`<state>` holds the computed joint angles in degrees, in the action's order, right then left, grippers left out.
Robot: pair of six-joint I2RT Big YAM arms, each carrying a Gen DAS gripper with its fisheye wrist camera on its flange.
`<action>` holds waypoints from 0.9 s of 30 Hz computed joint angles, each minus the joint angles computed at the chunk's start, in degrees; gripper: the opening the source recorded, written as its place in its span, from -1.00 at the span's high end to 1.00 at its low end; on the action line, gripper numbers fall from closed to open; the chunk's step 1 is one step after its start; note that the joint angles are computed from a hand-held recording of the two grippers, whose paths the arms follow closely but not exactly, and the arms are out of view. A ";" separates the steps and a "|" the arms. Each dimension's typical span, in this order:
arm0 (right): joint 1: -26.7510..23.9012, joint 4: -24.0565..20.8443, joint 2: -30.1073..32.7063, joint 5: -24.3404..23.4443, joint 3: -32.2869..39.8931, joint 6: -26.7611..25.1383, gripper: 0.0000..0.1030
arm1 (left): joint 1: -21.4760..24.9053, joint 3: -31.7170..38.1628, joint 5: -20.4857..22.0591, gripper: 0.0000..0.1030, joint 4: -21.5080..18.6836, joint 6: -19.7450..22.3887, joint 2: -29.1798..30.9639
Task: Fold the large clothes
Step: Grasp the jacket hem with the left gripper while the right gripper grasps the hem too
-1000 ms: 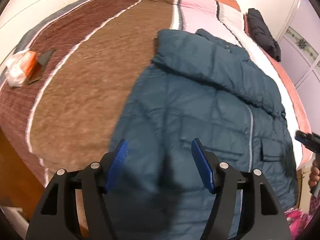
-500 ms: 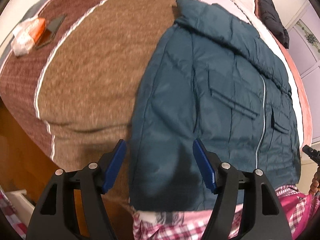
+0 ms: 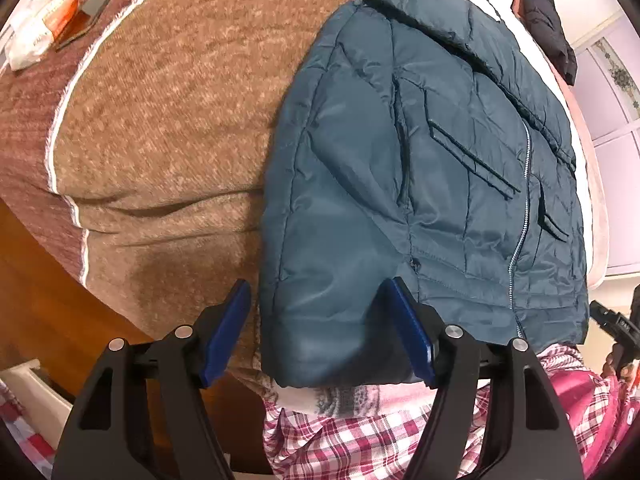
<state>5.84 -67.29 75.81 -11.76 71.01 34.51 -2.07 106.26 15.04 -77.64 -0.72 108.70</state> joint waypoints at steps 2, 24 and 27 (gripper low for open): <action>-0.44 -0.11 -0.37 -0.73 -0.68 0.52 -0.42 | 0.24 0.31 0.90 -0.35 -0.71 -0.14 0.50; -1.51 5.91 -2.60 -15.33 -4.84 -0.53 0.76 | 1.19 -1.83 11.71 0.76 2.49 -0.61 -1.07; -1.88 7.87 -3.33 -16.50 -3.81 0.40 0.80 | 1.11 -1.40 12.86 0.78 3.60 -2.01 -1.86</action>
